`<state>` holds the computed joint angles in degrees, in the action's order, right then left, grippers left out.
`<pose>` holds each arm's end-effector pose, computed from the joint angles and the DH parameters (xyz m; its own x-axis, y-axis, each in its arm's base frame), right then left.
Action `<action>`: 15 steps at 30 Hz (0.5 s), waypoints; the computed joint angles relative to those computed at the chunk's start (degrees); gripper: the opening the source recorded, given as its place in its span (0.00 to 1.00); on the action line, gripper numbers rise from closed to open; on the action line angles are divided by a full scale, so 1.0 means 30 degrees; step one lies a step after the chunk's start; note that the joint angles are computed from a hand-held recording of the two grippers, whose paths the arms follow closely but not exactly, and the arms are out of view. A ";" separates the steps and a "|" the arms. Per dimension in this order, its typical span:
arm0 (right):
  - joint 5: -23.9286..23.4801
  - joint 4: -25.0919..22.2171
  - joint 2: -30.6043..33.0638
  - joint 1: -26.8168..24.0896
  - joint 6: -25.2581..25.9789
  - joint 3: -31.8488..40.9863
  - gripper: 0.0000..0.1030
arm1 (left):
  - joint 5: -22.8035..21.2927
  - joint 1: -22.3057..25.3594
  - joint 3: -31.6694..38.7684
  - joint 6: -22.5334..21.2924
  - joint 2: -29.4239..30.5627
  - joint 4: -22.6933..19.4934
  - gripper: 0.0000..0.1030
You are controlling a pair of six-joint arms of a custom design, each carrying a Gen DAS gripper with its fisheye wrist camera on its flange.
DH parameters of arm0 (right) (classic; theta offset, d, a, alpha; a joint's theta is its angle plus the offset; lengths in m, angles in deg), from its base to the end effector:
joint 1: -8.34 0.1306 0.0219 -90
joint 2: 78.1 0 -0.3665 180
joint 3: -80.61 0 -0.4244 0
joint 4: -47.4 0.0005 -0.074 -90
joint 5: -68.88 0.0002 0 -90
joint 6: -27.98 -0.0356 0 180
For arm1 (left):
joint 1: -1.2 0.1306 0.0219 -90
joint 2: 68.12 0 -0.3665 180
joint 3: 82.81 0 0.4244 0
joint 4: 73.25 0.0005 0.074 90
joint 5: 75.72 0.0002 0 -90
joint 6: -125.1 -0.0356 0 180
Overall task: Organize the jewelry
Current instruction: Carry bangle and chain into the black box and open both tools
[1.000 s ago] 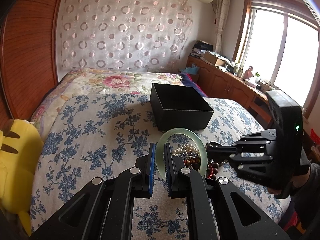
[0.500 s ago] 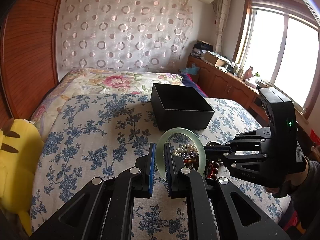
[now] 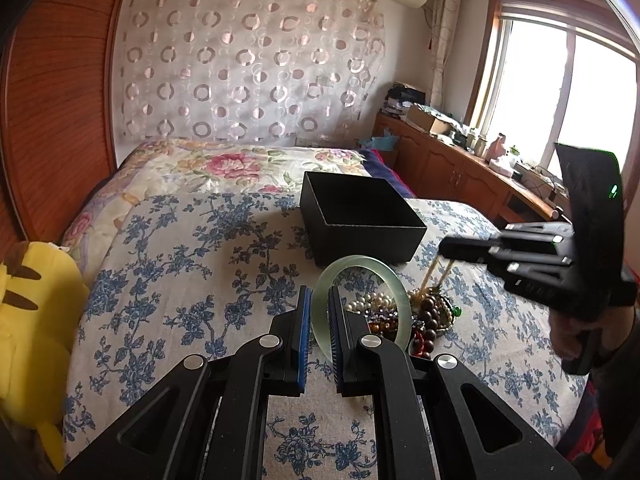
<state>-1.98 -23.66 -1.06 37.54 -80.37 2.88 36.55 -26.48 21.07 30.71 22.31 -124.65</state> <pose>0.3538 0.1838 0.5913 -0.6766 -0.0374 -0.7354 -0.0510 0.9987 -0.0039 0.4554 -0.2547 0.5299 -0.4898 0.3369 -0.8041 0.7342 0.6568 -0.1720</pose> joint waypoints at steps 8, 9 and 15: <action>0.1184 -0.0167 0.0174 -0.0116 0.0978 0.2158 0.04 | -0.0092 -0.0133 0.1052 -0.0068 0.0419 0.0058 0.08; 0.1351 -0.0181 0.0237 -0.0130 0.1147 0.2504 0.04 | -0.0103 -0.0157 0.1178 -0.0074 0.0481 0.0095 0.08; 0.2034 -0.0208 0.0582 -0.0356 0.1975 0.4200 0.04 | -0.0098 -0.0348 0.2070 -0.0048 0.0972 0.0128 0.08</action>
